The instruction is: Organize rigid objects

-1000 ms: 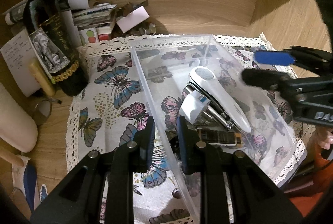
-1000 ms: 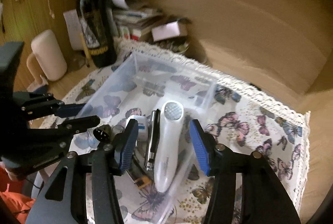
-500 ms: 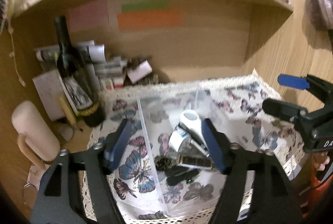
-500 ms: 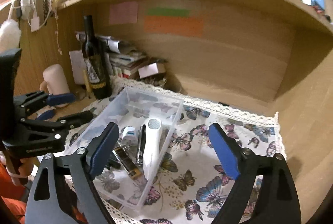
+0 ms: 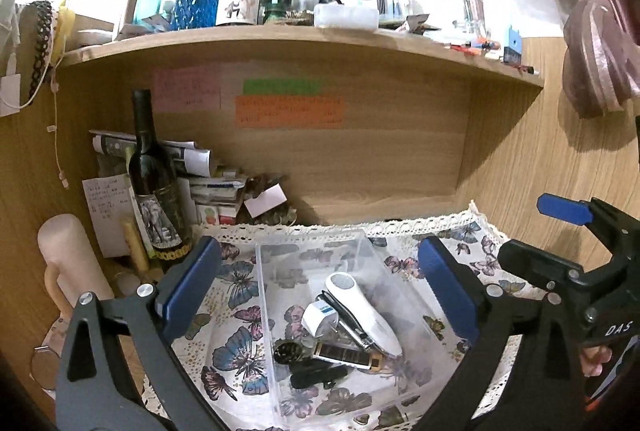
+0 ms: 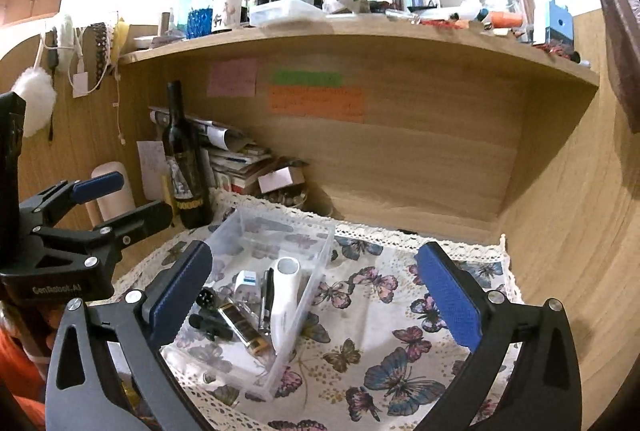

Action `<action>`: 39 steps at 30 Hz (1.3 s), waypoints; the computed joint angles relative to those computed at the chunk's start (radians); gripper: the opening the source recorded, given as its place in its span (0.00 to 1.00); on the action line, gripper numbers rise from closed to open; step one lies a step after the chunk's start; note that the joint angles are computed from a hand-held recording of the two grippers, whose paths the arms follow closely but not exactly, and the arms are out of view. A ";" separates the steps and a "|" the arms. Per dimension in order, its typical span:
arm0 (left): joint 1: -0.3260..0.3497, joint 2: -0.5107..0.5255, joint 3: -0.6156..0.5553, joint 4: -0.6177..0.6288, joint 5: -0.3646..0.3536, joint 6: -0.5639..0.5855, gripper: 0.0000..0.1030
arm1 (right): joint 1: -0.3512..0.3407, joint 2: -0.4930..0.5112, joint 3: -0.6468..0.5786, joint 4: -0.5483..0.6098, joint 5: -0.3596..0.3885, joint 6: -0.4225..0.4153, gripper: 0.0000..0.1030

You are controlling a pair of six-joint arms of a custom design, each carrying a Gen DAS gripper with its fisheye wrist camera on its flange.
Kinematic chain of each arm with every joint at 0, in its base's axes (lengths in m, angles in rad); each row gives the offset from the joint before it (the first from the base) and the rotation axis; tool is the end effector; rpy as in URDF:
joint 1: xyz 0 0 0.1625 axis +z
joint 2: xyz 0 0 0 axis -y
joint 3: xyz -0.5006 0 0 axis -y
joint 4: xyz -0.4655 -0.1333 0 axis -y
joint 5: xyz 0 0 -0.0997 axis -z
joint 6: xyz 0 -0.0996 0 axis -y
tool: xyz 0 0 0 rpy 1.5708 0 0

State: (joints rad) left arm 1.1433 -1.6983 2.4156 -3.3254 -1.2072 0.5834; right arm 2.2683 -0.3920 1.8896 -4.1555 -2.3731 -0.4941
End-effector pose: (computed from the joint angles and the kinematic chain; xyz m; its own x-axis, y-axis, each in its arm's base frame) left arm -0.0198 -0.4503 0.3915 -0.6996 0.3458 -0.6253 0.7144 0.3263 -0.6190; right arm 0.4354 -0.4236 -0.0544 -0.6873 -0.1326 0.7142 -0.7095 0.3334 -0.6208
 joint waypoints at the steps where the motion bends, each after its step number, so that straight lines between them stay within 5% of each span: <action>1: -0.001 -0.001 0.001 -0.003 -0.002 0.001 0.97 | 0.002 0.000 0.002 -0.007 0.002 -0.003 1.00; 39: 0.000 -0.017 0.012 -0.004 -0.037 0.010 0.99 | 0.012 0.004 0.002 -0.034 0.001 -0.009 1.00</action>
State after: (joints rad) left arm 1.1429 -1.7148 2.4278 -3.3299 -1.2445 0.5930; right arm 2.2799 -0.3878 1.8919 -4.1893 -2.3720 -0.5035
